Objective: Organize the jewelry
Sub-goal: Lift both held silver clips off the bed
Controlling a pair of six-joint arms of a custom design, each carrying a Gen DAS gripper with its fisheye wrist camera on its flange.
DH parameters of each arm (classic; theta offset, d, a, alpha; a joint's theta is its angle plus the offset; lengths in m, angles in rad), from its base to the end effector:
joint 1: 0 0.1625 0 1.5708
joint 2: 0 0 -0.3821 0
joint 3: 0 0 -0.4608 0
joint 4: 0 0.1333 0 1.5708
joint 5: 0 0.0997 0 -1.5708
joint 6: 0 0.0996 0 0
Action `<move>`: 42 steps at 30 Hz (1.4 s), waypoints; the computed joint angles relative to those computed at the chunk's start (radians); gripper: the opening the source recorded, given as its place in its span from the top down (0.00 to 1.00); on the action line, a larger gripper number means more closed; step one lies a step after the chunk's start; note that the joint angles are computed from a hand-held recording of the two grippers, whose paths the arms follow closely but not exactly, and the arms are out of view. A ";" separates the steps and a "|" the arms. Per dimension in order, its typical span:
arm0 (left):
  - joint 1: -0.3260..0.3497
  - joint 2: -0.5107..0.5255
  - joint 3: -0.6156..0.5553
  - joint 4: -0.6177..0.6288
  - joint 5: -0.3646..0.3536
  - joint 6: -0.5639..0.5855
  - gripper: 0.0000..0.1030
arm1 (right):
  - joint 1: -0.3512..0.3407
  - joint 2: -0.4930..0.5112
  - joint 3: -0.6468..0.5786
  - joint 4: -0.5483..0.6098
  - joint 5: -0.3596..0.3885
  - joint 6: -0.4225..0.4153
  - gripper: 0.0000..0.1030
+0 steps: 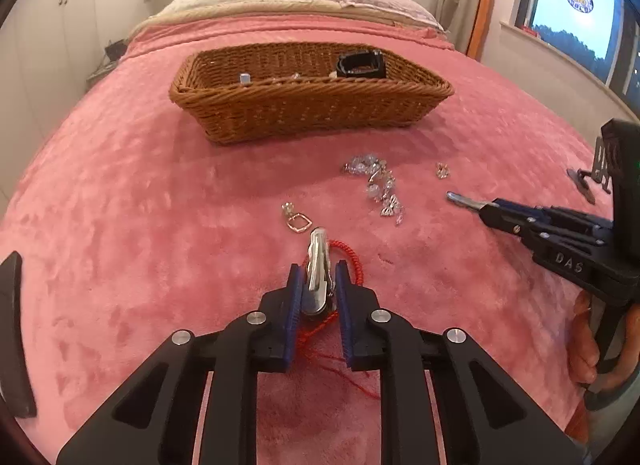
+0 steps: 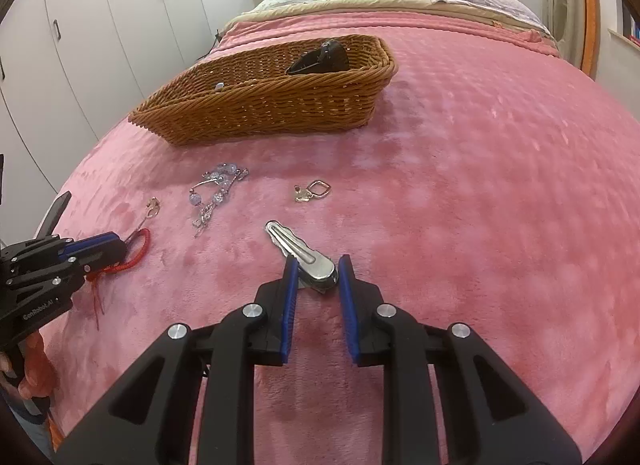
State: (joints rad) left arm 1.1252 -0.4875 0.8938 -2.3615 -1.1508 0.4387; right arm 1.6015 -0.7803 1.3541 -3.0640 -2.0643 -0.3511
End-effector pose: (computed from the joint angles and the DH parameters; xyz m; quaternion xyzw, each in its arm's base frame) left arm -0.2255 -0.8757 0.1124 0.3748 0.8847 -0.1875 0.2040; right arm 0.1103 -0.7857 0.2073 0.0585 -0.8738 0.3898 0.2847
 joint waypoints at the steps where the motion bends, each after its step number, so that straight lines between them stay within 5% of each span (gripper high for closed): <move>1: 0.003 -0.003 0.000 -0.004 -0.012 -0.010 0.86 | -0.002 -0.003 0.002 0.003 0.008 0.005 0.82; 10: 0.051 -0.043 -0.020 -0.017 -0.204 -0.139 0.87 | -0.010 -0.015 0.012 0.010 0.036 0.018 0.82; 16: 0.050 -0.037 -0.014 0.007 -0.071 -0.133 0.86 | -0.011 -0.016 0.012 0.013 0.040 0.021 0.82; 21: 0.034 -0.056 0.048 -0.087 0.024 -0.111 0.77 | -0.013 -0.018 0.013 0.019 0.049 0.029 0.82; 34: 0.097 -0.055 -0.031 -0.058 -0.058 -0.341 0.78 | -0.014 -0.019 0.014 0.019 0.051 0.030 0.82; 39: 0.100 -0.081 -0.005 -0.041 -0.125 -0.294 0.78 | -0.014 -0.019 0.015 0.019 0.052 0.031 0.82; 42: 0.087 -0.085 0.013 -0.028 -0.108 -0.234 0.78 | -0.014 -0.019 0.015 0.019 0.052 0.031 0.82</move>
